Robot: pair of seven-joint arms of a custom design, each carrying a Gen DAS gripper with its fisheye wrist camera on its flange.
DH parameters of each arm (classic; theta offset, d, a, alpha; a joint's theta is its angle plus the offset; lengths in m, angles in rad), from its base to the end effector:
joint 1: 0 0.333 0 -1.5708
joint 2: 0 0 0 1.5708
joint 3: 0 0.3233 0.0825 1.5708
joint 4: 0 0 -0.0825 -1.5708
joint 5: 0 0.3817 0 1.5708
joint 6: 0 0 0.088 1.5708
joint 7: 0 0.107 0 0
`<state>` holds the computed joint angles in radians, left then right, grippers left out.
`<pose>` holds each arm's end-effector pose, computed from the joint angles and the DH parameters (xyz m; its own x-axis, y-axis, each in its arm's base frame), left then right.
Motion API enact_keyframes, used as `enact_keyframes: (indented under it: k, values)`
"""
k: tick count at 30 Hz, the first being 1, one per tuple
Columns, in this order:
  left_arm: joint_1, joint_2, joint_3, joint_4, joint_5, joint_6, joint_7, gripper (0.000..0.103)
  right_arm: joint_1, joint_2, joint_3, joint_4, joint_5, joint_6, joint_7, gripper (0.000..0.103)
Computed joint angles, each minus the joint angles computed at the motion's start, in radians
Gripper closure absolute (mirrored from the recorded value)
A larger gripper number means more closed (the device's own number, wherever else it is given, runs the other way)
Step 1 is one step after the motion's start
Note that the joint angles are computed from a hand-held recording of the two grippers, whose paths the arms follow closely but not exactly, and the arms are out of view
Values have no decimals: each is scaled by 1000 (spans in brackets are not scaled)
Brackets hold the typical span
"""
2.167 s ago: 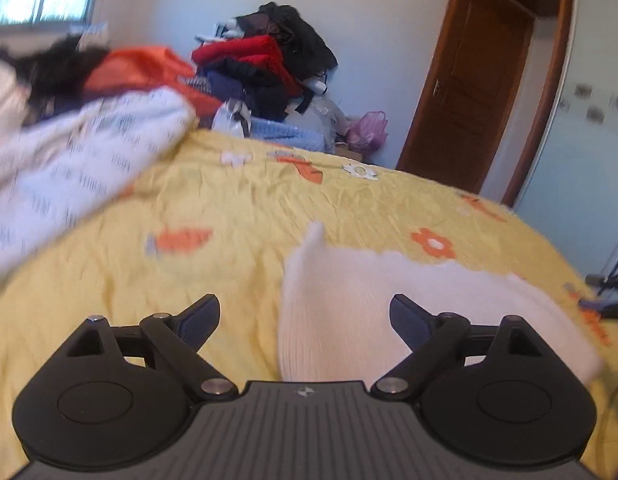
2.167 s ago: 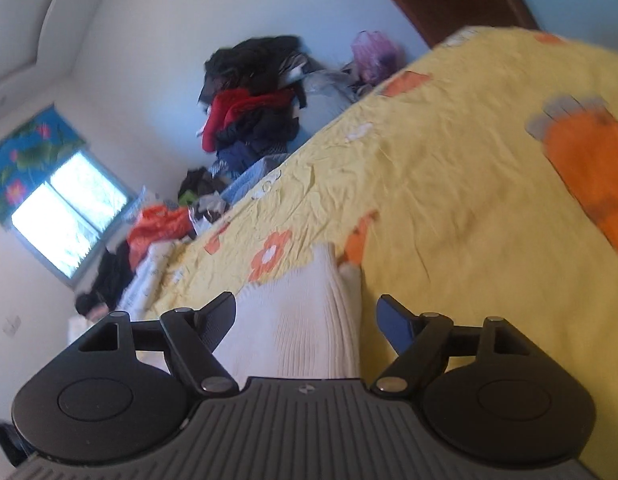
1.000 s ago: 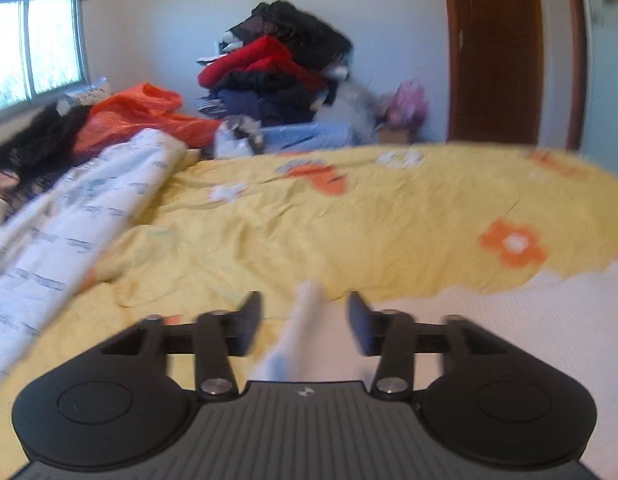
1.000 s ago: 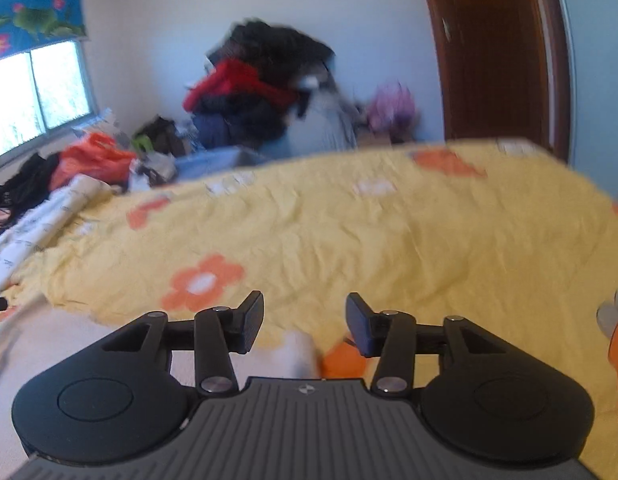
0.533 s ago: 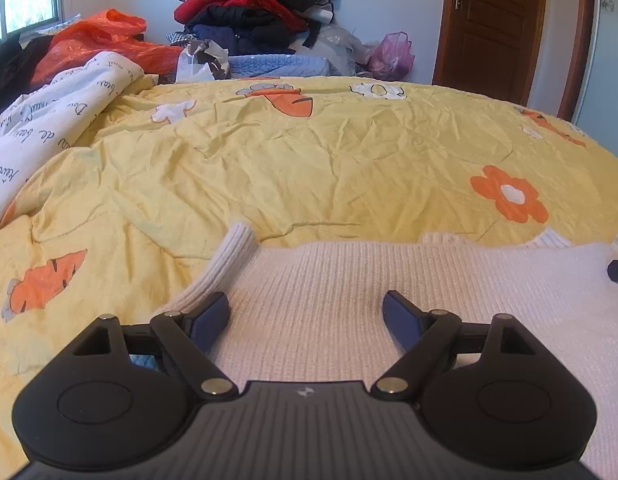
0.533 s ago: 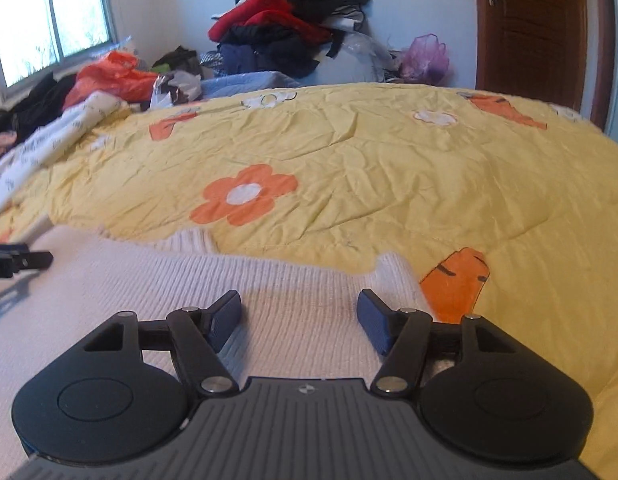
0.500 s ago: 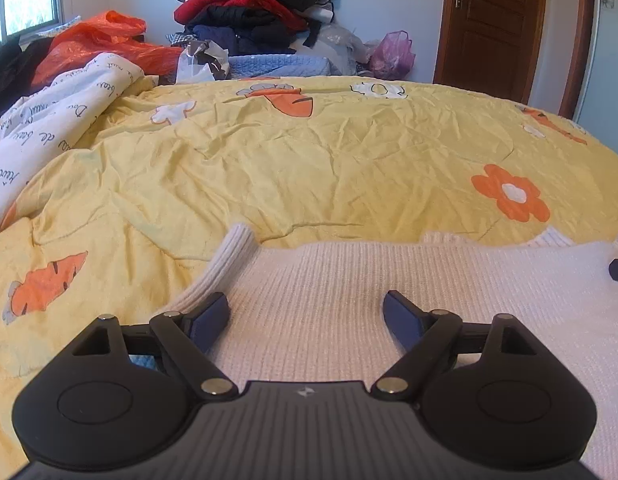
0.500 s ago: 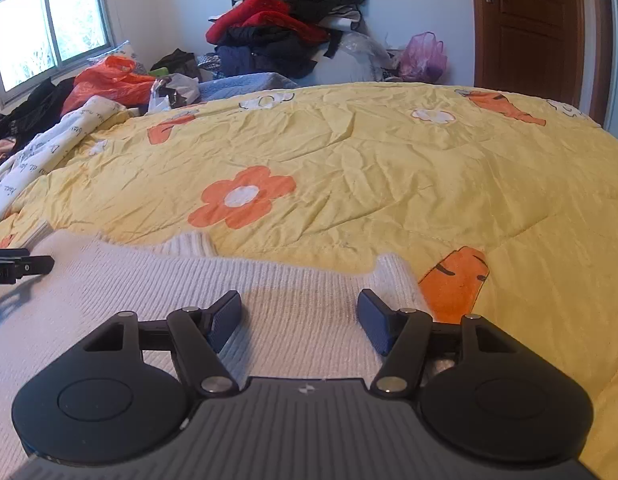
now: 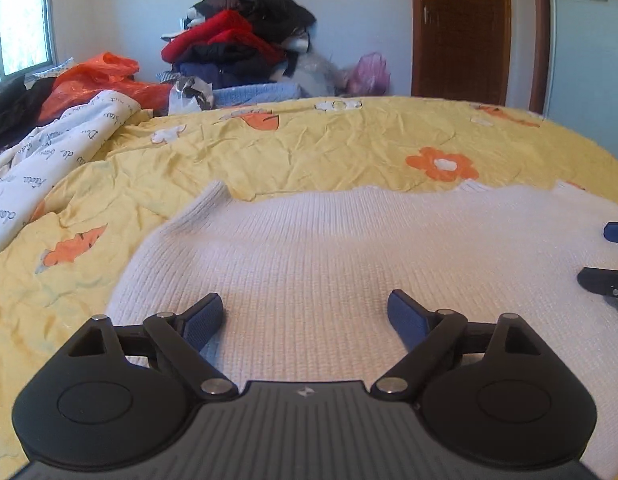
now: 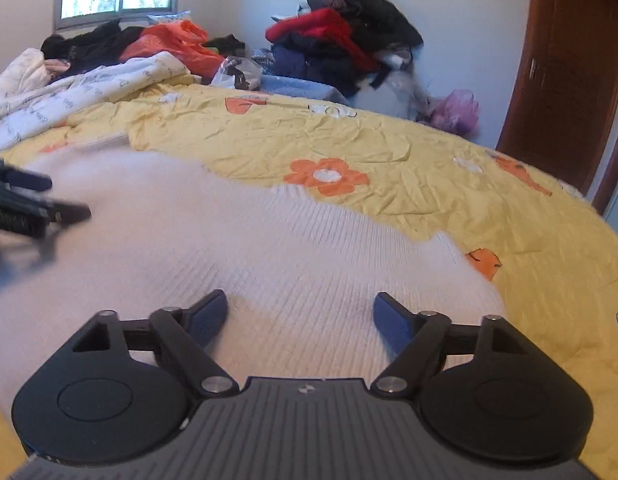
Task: Fold small clothes
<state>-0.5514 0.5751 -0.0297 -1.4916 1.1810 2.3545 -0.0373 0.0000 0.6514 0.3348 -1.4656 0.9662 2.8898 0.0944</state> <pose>0.6268 -0.3914 0.3801 0.2943 -0.9538 -0.0602 -0.5725 -0.1255 -0.8102 0.7424 0.1434 0.3853 0.6689 -0.7350 0.1111 -0.3472 -0.4412 -0.8275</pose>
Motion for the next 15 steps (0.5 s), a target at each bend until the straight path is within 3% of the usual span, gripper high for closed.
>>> enact_keyframes:
  k: [2,4,7,10,12,15]
  values:
    - [-4,-10,12,-29,42,26,-50,11,-74,26,70,18,85,-39,-58,13]
    - [-3,-6,8,-22,42,16,-48,11,-38,25,6,40,19,-91,65,13]
    - [0,-4,3,-18,39,13,-46,11,-18,16,-9,28,44,-65,34,12]
    - [0,-2,-6,-5,9,-12,-17,11,1,-15,-35,3,35,-54,90,14]
    - [5,-9,-11,-7,-14,-15,-11,11,-12,-56,-10,-48,72,-14,54,14]
    - [2,-16,-6,-20,-4,-7,-29,11,-55,-107,31,-104,163,-56,-68,13]
